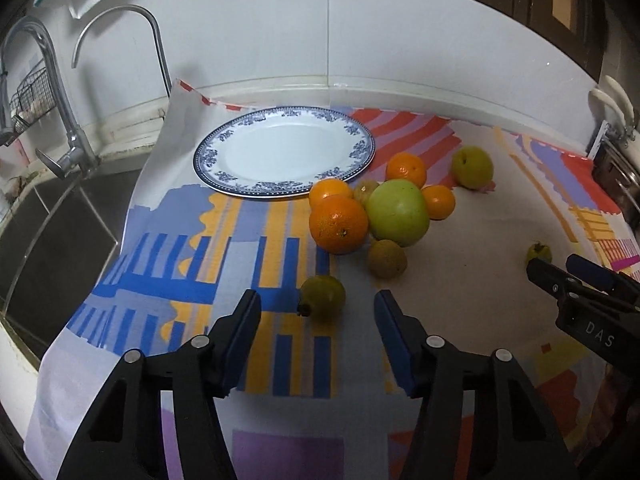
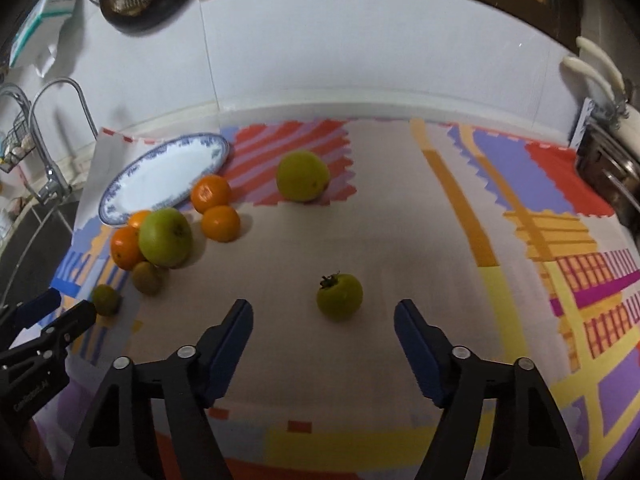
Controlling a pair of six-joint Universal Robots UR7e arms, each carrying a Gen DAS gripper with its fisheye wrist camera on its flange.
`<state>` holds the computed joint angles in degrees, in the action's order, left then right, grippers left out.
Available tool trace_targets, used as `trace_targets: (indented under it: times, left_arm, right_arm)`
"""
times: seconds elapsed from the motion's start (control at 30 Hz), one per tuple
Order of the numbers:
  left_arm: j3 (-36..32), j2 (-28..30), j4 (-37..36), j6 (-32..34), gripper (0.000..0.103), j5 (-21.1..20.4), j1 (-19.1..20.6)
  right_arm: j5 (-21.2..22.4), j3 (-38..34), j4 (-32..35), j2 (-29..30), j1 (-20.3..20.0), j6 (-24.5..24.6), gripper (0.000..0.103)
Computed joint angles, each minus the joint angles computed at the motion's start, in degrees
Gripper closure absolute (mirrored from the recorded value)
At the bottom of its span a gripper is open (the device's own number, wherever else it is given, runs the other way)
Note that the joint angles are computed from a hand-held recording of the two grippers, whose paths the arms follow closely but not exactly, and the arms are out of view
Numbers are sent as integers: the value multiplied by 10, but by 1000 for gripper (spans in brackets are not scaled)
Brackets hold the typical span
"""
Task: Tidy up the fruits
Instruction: 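Grasp a small green tomato with the left tool while the right tool grasps another, then carry both green tomatoes over the blue-rimmed white plate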
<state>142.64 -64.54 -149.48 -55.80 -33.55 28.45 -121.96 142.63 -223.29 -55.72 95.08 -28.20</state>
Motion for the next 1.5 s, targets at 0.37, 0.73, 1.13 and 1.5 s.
trace_targets:
  times: [0.37, 0.73, 1.13, 1.5]
  left_arm:
    - [-10, 25, -40, 27, 63, -4, 26]
    - [-16, 36, -57, 51, 74, -13, 39]
    - [-3, 22, -67, 50, 74, -4, 21]
    - [28, -43, -29, 23, 74, 20, -39]
  right_arm:
    - [9, -21, 32, 7, -14, -13, 50]
    - [-7, -37, 47, 15, -18, -9, 71]
    - [22, -22, 42, 1, -13, -21, 74]
    - [57, 4, 51, -30, 29, -40, 74]
